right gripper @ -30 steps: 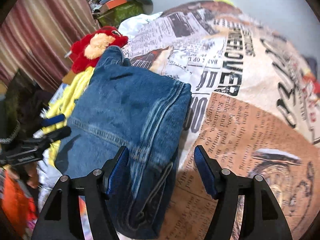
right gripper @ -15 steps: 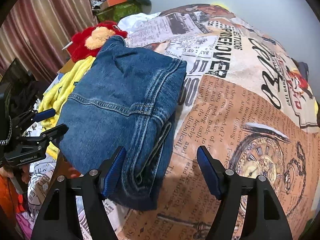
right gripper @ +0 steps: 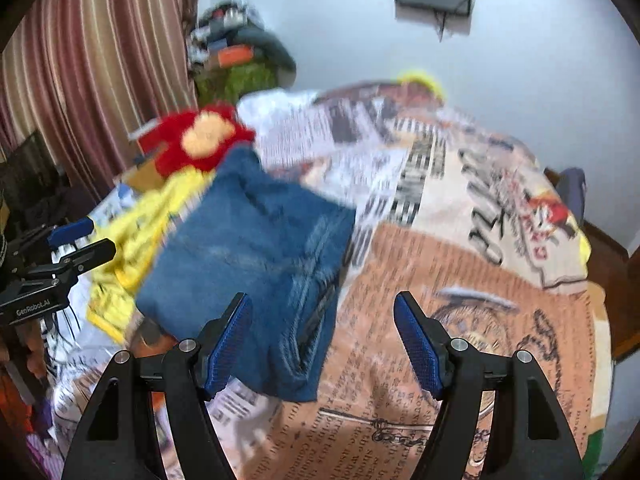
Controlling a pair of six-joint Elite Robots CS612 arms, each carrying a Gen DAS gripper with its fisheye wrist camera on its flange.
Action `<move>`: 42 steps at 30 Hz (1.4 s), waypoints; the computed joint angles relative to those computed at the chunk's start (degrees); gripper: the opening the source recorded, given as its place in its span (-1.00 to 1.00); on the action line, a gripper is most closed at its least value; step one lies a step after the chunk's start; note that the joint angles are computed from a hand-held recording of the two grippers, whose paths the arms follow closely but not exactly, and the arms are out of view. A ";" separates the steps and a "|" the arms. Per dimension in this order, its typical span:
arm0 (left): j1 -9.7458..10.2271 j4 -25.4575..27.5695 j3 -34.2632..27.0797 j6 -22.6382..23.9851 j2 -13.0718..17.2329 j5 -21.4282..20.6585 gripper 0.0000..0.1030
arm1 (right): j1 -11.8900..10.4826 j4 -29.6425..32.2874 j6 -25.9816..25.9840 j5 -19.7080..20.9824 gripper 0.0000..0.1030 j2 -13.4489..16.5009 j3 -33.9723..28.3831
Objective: Fold large clothes
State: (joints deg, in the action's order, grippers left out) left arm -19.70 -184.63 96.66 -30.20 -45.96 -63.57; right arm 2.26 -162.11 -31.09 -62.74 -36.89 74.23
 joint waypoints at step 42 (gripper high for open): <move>-10.48 -34.11 7.82 12.25 -4.24 24.82 0.98 | -3.99 -47.44 18.86 8.26 1.00 -9.86 20.10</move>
State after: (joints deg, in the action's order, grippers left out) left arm -30.18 -218.74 104.48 -17.96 -50.19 -38.75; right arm -1.73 -209.56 -12.23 -54.48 -46.75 94.34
